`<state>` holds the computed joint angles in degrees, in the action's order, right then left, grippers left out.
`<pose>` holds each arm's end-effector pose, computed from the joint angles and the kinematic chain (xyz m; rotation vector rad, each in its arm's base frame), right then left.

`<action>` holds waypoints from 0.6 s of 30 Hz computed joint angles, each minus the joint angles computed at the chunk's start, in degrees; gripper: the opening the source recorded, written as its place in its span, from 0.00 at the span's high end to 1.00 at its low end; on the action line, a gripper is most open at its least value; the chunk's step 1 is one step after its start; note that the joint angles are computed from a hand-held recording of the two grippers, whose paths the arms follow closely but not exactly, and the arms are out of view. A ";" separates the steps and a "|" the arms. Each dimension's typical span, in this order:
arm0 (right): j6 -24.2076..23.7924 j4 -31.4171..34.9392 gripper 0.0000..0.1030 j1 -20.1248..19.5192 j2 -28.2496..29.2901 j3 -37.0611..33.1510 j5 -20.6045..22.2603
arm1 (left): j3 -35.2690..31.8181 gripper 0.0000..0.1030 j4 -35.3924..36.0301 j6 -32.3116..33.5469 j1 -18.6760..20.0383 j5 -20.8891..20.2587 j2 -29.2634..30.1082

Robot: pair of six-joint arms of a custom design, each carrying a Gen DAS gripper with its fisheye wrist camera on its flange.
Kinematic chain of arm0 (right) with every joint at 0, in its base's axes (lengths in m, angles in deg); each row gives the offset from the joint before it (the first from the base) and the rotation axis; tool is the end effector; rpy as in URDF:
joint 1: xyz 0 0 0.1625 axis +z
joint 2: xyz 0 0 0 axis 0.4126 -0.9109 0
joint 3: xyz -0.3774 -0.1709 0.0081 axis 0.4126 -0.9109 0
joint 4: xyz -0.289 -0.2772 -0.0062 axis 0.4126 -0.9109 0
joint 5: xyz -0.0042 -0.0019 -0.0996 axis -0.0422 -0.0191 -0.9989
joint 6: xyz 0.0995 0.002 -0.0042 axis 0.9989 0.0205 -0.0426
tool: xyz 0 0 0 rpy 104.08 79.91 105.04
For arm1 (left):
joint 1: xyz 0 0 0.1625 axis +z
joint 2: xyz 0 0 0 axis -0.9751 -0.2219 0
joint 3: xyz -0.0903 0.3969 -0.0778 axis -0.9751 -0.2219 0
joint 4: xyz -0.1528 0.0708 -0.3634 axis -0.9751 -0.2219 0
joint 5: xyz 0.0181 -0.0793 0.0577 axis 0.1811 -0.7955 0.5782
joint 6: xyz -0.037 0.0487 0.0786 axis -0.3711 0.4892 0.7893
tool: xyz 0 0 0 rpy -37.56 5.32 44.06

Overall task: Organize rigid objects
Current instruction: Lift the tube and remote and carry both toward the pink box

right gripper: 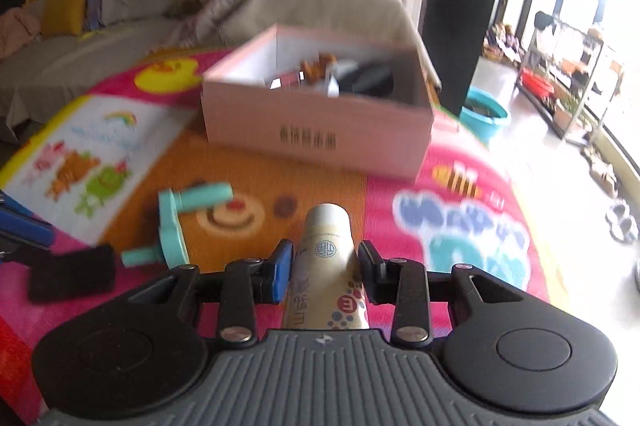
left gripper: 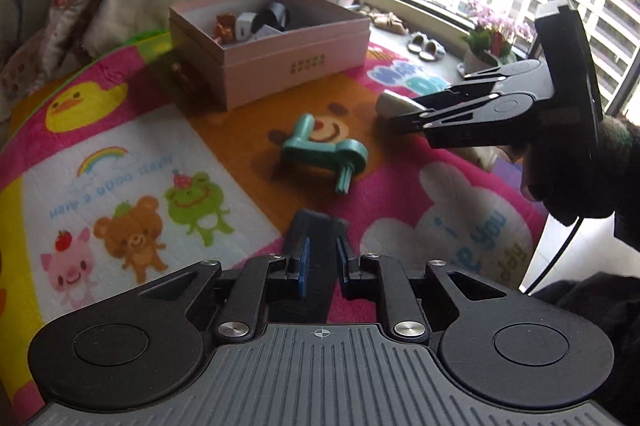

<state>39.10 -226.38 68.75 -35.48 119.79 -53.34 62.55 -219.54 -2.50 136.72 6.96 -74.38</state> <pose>0.1098 -0.4866 0.0648 0.5268 -2.1691 0.8965 -0.0974 -0.5010 0.1376 1.2316 2.4578 -0.4082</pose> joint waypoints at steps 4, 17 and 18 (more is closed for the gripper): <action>0.79 -3.07 0.31 -1.24 1.74 0.31 0.99 | 1.61 0.81 -3.07 3.25 -1.07 3.09 1.95; 4.40 -5.88 0.09 -2.92 2.28 1.28 2.93 | 1.29 0.53 -6.25 2.83 -1.34 2.32 3.56; 4.37 -5.75 0.09 -2.96 2.25 1.30 3.03 | 1.38 0.55 -7.70 2.73 -1.61 4.19 3.97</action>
